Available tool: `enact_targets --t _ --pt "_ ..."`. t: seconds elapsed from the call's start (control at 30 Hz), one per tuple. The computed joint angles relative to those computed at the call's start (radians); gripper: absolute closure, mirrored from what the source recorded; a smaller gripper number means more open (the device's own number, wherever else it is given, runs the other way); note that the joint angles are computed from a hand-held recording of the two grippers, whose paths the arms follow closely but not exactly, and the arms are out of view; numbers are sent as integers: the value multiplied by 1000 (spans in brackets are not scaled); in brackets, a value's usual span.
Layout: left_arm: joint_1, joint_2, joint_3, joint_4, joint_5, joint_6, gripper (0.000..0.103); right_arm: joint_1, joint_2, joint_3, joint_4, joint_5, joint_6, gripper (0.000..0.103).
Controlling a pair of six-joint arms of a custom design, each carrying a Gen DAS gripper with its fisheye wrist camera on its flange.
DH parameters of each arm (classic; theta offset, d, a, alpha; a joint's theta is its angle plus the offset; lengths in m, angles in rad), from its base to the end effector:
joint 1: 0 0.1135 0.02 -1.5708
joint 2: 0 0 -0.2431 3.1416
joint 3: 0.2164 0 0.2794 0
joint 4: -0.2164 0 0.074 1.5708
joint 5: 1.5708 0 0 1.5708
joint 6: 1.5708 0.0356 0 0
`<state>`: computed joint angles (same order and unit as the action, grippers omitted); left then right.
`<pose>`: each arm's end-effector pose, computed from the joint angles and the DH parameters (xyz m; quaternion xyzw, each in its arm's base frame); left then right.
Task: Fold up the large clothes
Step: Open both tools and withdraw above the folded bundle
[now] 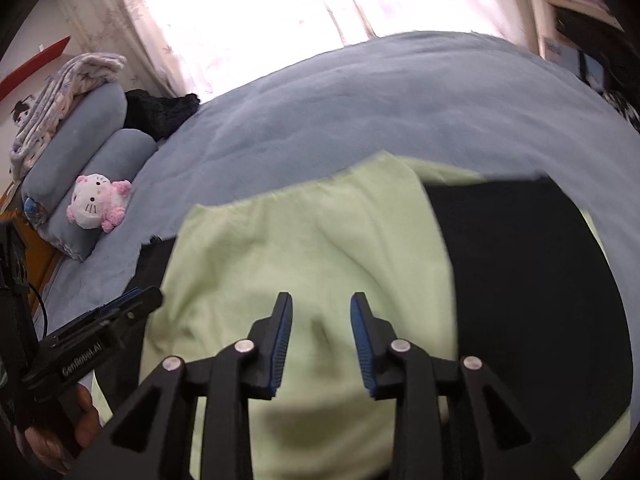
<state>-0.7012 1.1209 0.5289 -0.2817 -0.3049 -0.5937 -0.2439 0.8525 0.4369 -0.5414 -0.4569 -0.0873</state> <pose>0.1930 -0.1489 0.1471 -0.0019 0.9304 -0.0898 0.3553 0.1929 -0.0318 0.1546 0.0044 0.9310 0.1644 0.3258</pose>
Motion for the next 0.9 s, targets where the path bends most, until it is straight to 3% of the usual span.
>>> enact_targets --t 0.03,0.2,0.4,0.43,0.53,0.63,0.9 --pt "12 46 33 15 10 20 53 49 55 25 45 24 21 73" --pt "47 289 189 52 0 94 53 167 321 150 194 95 79 73" --pt "147 482 277 96 40 153 50 156 551 261 283 255 49 73" --pt "167 495 277 118 62 169 49 132 567 264 296 275 39 74" --pt "190 537 297 123 42 208 27 58 605 272 306 325 16 75" --pt "208 522 272 144 74 218 26 -50 603 264 281 241 -33 75" --pt "159 415 266 15 7 171 27 -87 441 227 145 216 -48 73"
